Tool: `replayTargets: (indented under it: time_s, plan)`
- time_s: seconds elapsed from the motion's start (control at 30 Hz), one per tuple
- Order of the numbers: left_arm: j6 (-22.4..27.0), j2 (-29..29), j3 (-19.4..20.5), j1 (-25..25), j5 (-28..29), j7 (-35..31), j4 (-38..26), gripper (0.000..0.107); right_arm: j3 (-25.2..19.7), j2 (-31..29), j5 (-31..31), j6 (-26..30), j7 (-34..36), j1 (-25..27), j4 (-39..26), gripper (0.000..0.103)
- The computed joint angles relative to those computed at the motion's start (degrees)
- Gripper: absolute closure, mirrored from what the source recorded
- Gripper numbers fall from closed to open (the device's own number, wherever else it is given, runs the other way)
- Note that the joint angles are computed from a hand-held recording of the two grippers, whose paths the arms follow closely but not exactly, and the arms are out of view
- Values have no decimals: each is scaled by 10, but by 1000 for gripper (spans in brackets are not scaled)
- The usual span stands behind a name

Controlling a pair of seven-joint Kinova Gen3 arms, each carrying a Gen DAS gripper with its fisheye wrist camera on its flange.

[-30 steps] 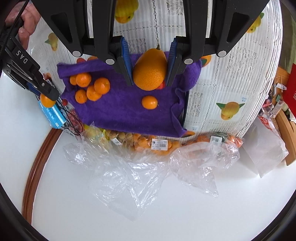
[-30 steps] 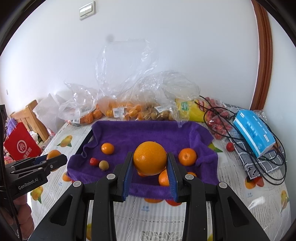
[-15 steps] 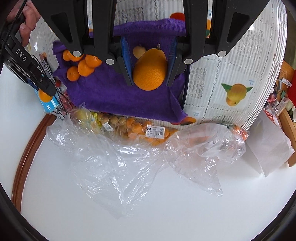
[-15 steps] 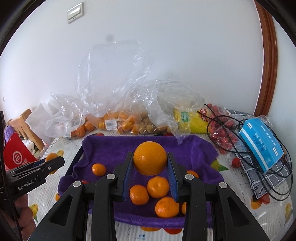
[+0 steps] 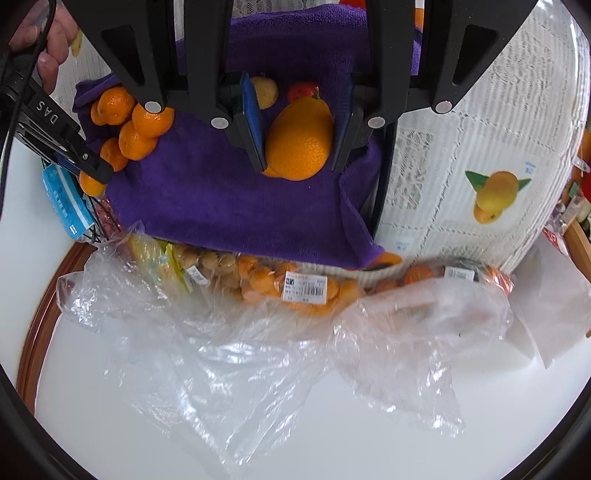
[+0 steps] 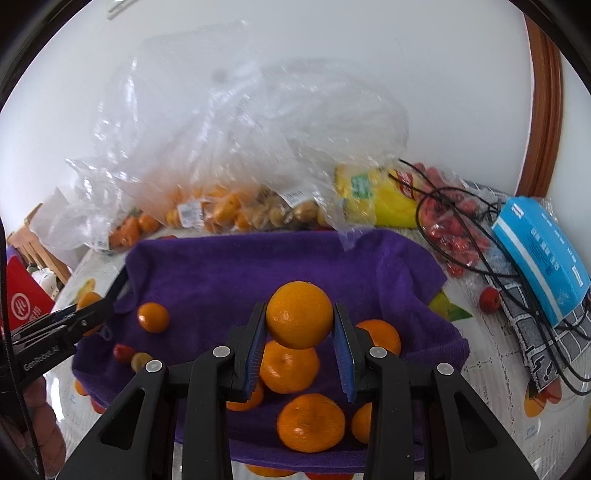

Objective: Organize fruits
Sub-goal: 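Carry both held oranges over the purple towel, then lower both tools and open them to release the oranges on the towel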

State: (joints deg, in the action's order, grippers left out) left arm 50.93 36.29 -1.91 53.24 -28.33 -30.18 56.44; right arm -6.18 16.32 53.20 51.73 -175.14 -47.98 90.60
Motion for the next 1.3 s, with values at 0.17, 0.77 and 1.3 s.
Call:
replayTargets:
  time_s: [0.17,0.77,1.3]
  plan:
    - [-4,4,5,-8,12,-2,2,75,3,6,-24,5,2,13,3,68]
    - [-30,3,8,-21,35,5,18,75,14,20,-24,9,8,4,-2,68]
    - [-29,20,12,-20,53,-25,1,76,13,25,-11,31,18,-6,-9,68]
